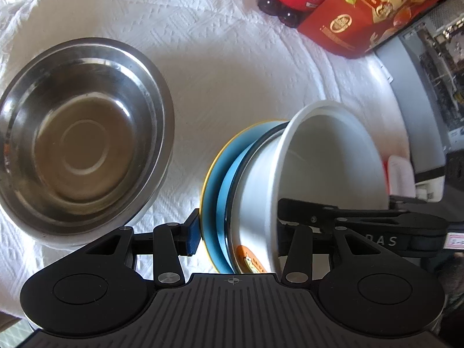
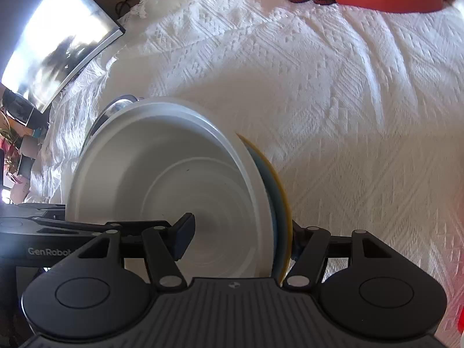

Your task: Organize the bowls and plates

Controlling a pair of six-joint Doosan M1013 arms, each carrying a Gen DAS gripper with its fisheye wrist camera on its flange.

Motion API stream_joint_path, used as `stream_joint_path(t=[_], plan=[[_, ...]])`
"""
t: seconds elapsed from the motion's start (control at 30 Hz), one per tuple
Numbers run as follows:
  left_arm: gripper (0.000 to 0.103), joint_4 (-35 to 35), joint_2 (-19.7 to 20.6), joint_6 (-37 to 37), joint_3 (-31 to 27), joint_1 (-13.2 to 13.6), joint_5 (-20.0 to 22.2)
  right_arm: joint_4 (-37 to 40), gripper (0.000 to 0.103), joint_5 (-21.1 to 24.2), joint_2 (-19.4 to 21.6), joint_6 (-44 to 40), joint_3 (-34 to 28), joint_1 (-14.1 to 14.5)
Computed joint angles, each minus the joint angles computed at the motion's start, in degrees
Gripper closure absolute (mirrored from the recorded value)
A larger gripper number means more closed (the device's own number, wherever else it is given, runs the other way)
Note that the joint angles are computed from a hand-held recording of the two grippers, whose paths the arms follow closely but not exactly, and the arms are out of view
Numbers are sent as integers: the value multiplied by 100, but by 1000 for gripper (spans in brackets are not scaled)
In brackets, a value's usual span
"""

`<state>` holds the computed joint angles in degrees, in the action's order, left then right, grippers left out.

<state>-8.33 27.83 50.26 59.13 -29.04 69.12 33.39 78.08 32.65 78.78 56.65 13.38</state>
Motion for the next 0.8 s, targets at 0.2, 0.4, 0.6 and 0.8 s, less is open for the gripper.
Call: stream_joint_path(t=[0.2, 0.4, 0.6, 0.8], plan=[[54, 99, 125, -32, -223, -25, 240, 144, 39, 77, 65, 358, -59, -72], [52, 50, 231, 3, -396, 8, 415, -49, 37, 120, 74, 428, -82, 7], [51, -84, 262, 79, -426, 45, 464, -91, 37, 167, 95, 559, -147, 15], [50, -257, 281, 44, -458, 92, 541, -203, 38, 381, 161, 868, -329, 43]])
